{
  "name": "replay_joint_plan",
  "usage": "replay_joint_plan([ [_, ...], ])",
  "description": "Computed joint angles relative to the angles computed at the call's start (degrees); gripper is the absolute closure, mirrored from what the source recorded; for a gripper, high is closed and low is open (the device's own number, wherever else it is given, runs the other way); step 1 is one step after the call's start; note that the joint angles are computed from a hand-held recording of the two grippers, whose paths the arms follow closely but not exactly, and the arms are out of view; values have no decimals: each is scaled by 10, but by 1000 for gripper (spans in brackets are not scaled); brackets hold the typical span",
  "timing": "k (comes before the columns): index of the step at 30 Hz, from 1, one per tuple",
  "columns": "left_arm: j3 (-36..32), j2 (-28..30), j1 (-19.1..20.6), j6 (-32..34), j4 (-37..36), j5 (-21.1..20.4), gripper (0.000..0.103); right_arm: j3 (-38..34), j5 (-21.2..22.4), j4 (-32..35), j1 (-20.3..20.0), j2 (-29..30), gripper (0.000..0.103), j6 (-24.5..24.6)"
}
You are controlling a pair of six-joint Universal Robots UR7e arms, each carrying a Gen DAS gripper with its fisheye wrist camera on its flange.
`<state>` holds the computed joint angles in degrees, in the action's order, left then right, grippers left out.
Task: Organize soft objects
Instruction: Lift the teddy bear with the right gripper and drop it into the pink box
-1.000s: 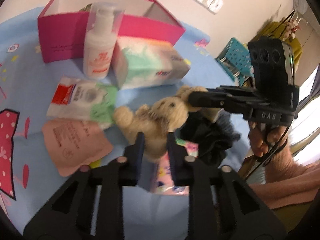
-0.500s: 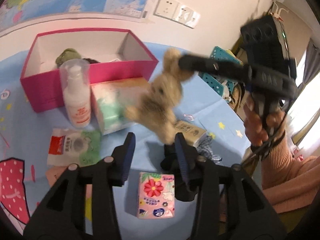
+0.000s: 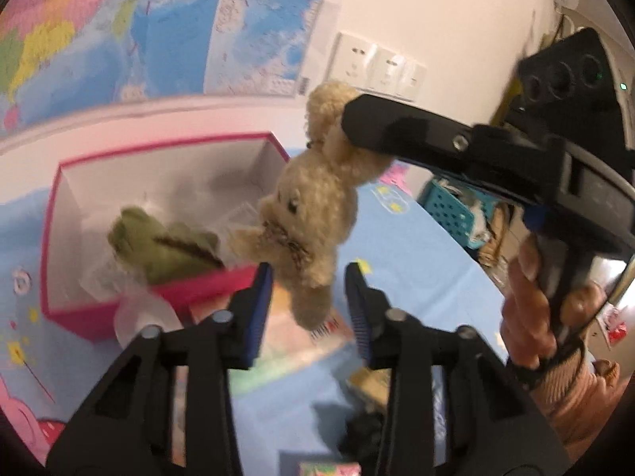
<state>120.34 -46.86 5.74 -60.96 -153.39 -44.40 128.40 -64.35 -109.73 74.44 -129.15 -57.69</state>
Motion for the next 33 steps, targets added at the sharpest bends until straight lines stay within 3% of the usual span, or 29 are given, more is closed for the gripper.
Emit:
replay_joint_plan([
  [11, -66, 18, 74, -11, 121, 28, 71, 0, -30, -113, 11, 101, 93, 34],
  [17, -94, 31, 87, -8, 190, 29, 67, 47, -184, -296, 45, 138, 86, 41],
  [19, -83, 21, 82, -3, 179, 33, 57, 60, -225, -338, 53, 146, 68, 39],
  [21, -75, 13, 76, -7, 179, 43, 56, 69, -239, -363, 54, 146, 62, 35],
  [24, -62, -6, 66, -22, 192, 56, 56, 68, -242, -364, 54, 141, 61, 33],
  [33, 8, -105, 58, -101, 220, 72, 56, 47, -215, -252, 64, 126, 61, 34],
])
